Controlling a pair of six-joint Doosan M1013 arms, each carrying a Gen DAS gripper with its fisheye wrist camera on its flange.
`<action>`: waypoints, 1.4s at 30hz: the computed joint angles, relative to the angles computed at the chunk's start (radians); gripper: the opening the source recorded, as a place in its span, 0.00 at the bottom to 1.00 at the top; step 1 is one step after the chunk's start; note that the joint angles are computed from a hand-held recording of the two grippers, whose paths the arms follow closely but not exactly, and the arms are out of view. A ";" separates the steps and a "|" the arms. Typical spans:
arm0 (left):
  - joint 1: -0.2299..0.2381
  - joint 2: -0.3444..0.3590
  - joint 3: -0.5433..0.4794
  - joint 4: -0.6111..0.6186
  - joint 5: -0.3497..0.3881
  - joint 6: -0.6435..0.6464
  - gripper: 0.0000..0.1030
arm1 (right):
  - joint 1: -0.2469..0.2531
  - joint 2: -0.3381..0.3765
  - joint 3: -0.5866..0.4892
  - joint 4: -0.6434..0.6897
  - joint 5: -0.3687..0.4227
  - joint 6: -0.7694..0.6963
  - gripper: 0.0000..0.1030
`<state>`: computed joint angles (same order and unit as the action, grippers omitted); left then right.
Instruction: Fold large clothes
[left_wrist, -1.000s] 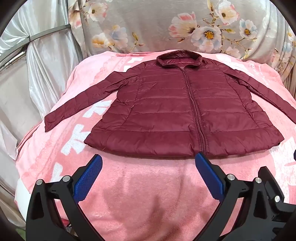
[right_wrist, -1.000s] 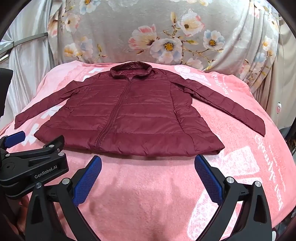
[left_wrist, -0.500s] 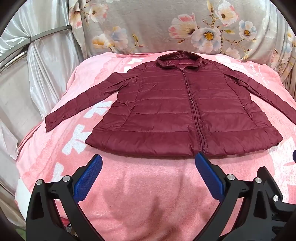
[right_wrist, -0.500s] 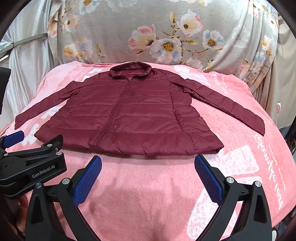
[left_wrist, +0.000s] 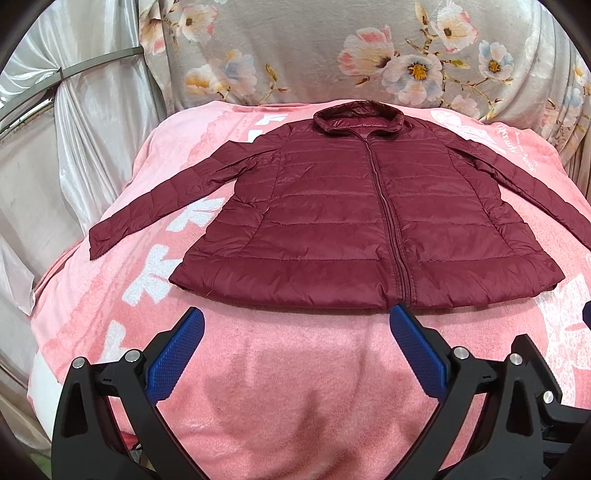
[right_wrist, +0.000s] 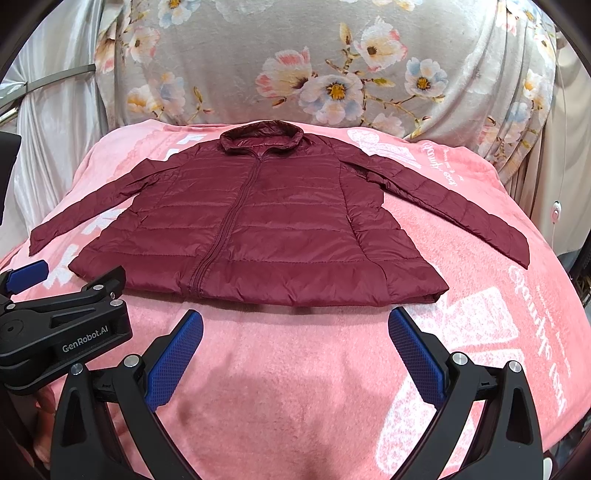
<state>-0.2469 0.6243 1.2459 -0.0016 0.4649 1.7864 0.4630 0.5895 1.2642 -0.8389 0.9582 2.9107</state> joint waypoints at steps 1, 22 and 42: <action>0.000 -0.001 0.000 -0.002 0.001 0.000 0.95 | 0.000 -0.001 0.001 -0.001 0.000 0.001 0.95; 0.000 -0.008 0.011 -0.007 0.001 0.002 0.95 | 0.001 0.003 -0.002 0.000 0.000 0.000 0.95; 0.001 -0.012 0.013 -0.013 0.007 0.005 0.95 | 0.006 0.012 -0.017 0.002 0.011 -0.009 0.95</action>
